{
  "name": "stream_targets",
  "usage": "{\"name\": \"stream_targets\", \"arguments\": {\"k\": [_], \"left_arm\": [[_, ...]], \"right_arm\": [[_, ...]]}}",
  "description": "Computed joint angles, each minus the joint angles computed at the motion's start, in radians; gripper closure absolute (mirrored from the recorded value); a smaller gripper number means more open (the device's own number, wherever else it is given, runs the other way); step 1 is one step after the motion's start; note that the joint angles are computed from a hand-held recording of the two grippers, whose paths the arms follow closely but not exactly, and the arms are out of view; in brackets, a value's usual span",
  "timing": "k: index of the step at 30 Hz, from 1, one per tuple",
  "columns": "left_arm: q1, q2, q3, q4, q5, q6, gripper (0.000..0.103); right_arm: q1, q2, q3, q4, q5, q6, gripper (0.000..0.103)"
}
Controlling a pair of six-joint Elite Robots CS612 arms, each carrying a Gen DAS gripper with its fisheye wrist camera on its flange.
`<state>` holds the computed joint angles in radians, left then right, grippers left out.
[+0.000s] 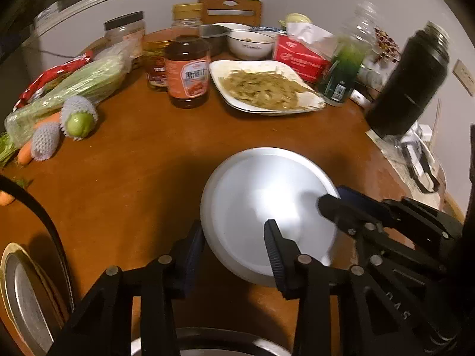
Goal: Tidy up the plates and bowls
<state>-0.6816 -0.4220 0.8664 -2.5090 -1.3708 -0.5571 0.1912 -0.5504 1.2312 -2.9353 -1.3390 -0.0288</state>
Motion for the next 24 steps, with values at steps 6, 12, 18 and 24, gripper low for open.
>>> {"name": "stream_targets", "arguments": {"k": [6,12,18,24], "left_arm": [[-0.002,-0.018,0.032,-0.039,0.016,-0.001,0.062],[-0.008,-0.066,0.11,-0.104,0.056,-0.012,0.062],[-0.017,-0.129,0.213,-0.175,0.105,-0.028,0.062],[-0.03,-0.193,0.322,-0.243,0.151,-0.046,0.062]], "right_arm": [[0.003,-0.003,0.004,-0.007,-0.005,-0.005,0.086],[0.011,-0.02,0.024,-0.046,0.006,-0.021,0.086],[0.023,-0.044,0.052,-0.095,0.022,-0.03,0.086],[0.039,-0.076,0.098,-0.151,0.034,-0.042,0.086]]}}
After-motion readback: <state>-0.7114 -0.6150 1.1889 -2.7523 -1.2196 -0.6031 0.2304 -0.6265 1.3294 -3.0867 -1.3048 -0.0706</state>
